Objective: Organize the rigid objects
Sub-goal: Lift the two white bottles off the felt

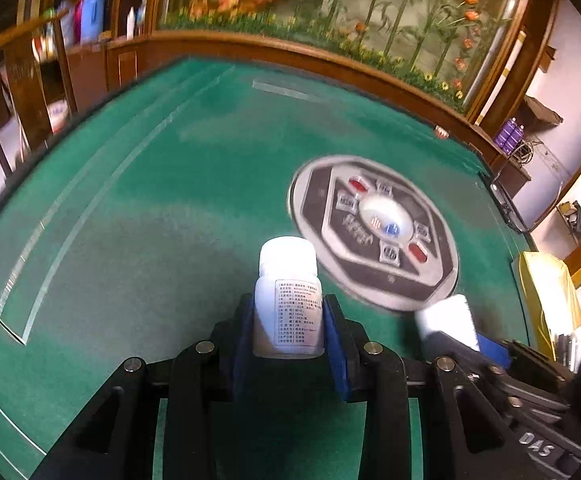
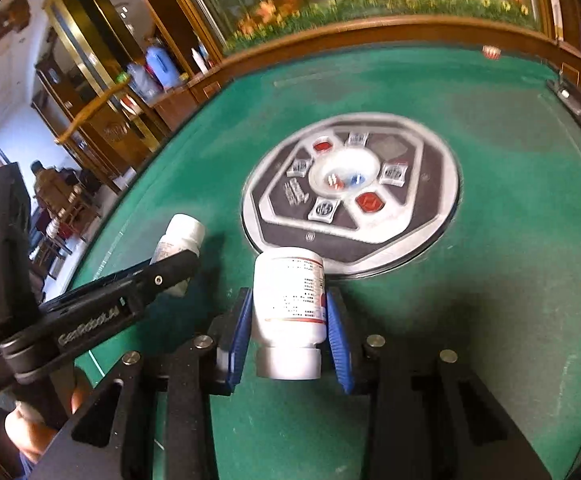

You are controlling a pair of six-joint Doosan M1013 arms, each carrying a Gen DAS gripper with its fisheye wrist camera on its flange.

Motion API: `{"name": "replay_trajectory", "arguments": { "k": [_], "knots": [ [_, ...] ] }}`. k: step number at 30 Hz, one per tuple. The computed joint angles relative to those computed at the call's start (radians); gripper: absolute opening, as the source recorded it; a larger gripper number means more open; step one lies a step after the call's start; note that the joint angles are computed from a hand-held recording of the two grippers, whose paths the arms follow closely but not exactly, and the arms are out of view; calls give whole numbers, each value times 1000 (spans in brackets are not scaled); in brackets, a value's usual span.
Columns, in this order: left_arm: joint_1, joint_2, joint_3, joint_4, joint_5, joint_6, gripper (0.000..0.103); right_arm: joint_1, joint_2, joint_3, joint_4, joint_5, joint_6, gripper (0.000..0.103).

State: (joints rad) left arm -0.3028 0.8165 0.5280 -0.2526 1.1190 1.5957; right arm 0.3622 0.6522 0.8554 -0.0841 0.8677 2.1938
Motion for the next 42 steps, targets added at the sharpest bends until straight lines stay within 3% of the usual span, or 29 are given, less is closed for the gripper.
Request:
{"name": "replay_trajectory", "arguments": {
  "k": [7, 11, 19, 25, 42],
  "knots": [
    [-25, -92, 162, 106, -230, -10, 36, 17, -64, 97, -176, -111, 100, 35],
    [-43, -136, 241, 197, -337, -60, 36, 21, -78, 117, -209, -152, 119, 35],
    [-65, -205, 366, 301, -472, -130, 36, 37, -113, 174, -319, -218, 195, 35],
    [-81, -232, 418, 368, -531, -160, 36, 40, -131, 208, -326, -242, 205, 35],
    [-95, -247, 453, 457, -570, -213, 36, 43, -143, 228, -311, -259, 188, 35]
  ]
}}
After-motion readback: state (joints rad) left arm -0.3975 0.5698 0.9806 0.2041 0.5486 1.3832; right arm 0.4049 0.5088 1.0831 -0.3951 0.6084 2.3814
